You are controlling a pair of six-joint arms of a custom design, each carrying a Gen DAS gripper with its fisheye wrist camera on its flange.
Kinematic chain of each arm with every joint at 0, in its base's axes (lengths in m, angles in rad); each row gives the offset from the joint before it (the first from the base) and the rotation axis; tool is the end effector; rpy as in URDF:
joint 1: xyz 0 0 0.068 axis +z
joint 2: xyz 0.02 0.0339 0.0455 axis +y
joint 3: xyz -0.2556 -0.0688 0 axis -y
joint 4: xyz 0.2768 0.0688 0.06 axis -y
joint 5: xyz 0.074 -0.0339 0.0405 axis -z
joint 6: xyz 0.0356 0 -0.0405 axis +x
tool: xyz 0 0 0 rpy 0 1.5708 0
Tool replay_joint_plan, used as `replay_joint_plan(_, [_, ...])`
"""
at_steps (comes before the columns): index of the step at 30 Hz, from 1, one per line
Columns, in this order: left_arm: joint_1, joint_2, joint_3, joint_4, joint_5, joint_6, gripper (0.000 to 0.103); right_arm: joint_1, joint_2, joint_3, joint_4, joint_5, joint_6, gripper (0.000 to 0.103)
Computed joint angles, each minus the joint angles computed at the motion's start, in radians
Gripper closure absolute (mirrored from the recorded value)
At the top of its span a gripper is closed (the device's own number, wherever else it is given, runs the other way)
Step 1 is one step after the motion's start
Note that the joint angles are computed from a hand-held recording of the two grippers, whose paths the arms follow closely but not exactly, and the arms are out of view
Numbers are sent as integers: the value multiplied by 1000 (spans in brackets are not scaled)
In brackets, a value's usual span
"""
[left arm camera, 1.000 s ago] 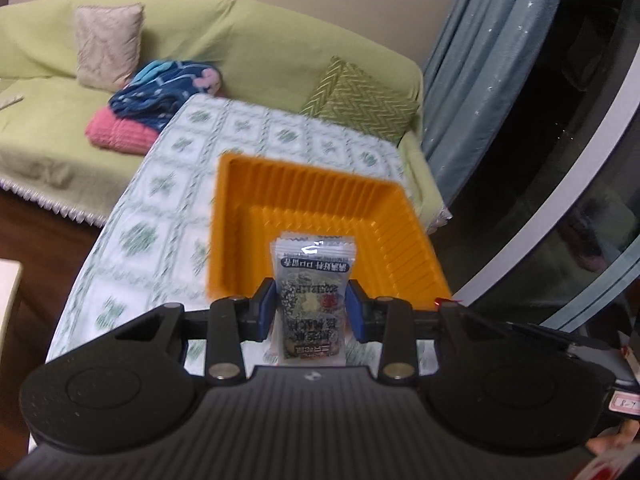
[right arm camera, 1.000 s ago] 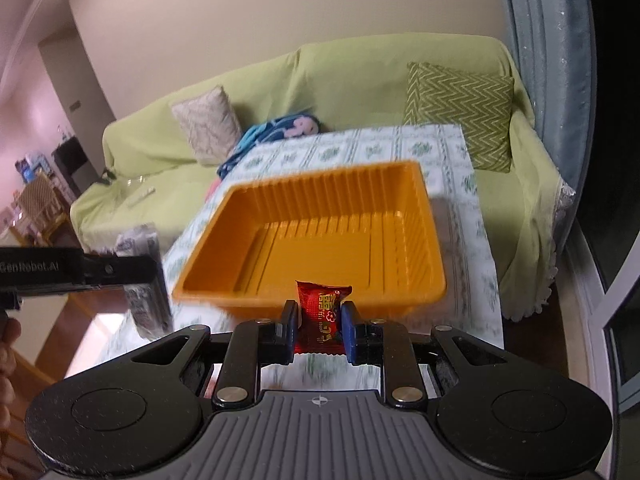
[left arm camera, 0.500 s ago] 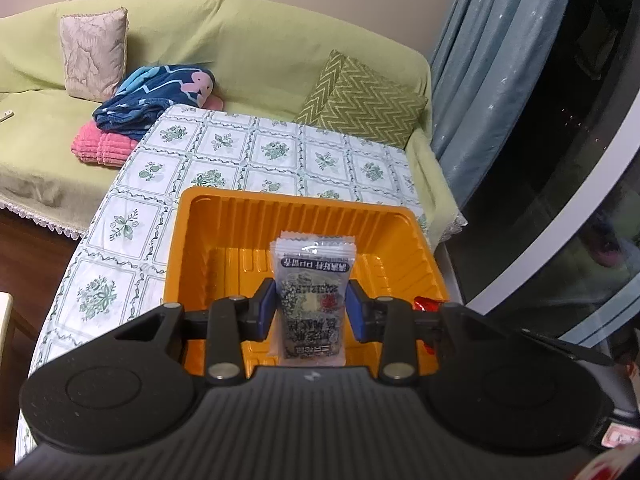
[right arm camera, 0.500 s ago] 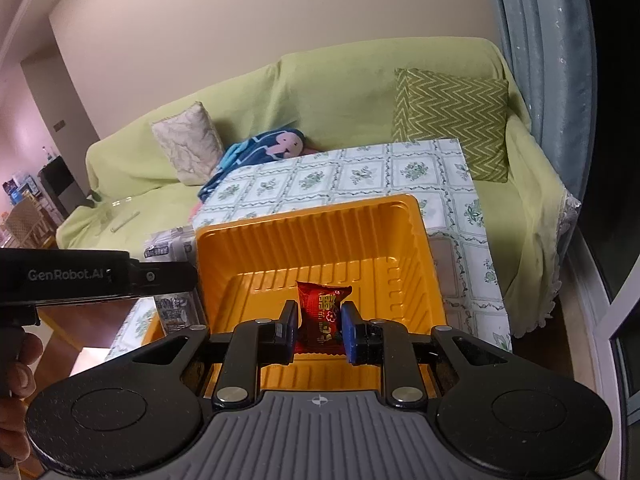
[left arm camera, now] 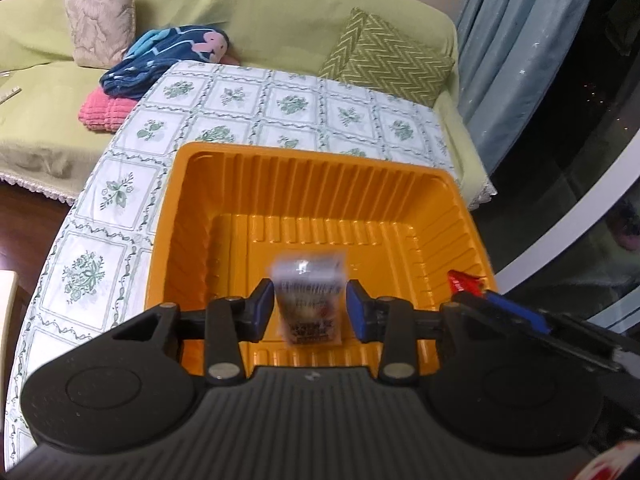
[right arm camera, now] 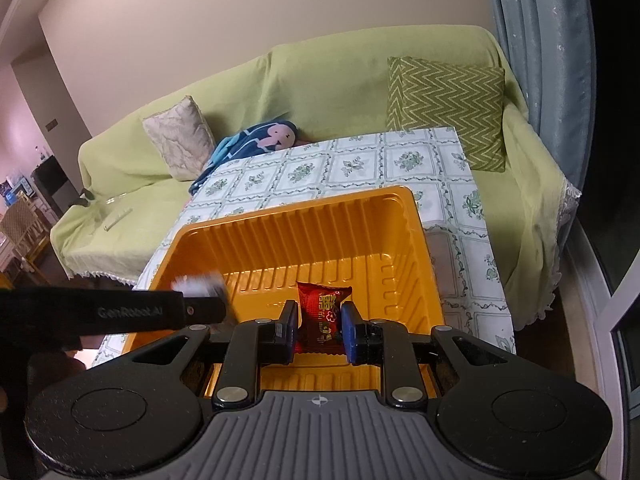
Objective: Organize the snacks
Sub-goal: 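Carry both packets over the orange tray and open both grippers to drop them, then withdraw both grippers from the tray back toward the remaining snacks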
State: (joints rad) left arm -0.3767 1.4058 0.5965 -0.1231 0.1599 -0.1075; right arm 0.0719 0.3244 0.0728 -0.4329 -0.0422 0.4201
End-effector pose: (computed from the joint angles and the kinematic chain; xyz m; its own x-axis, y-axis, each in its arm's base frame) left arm 0.2559 -0.1073 0.1190 -0.7909 0.1989 -0.5787 0.3687 0.9097 -0.1911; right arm 0.1452 0.0120 0.1149 -0.6184 0.3640 -0.6965 0.1619 0.9263 0.3403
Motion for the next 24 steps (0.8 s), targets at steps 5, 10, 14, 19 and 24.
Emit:
replay_joint_plan(5, [31,-2,-8,2,31,12,65,-25,17,3,13,-20,-12,80])
replay_joint_plan(10, [57,-26,-19,-16,46,33,65,-38,53,9,43,-38,-13,80])
replay_joint_plan(14, [78,-50,-32,-32,55,50,65,-45,112,17,96,-50,-10,80])
replay_joint_plan(19, [96,-88,-53,-45,58,75,65,-53,166,26,176,-53,12,79])
replay_joint_plan(24, [124,-150,-82,-80,65,99,64,-128,162,42,178,-134,38,79])
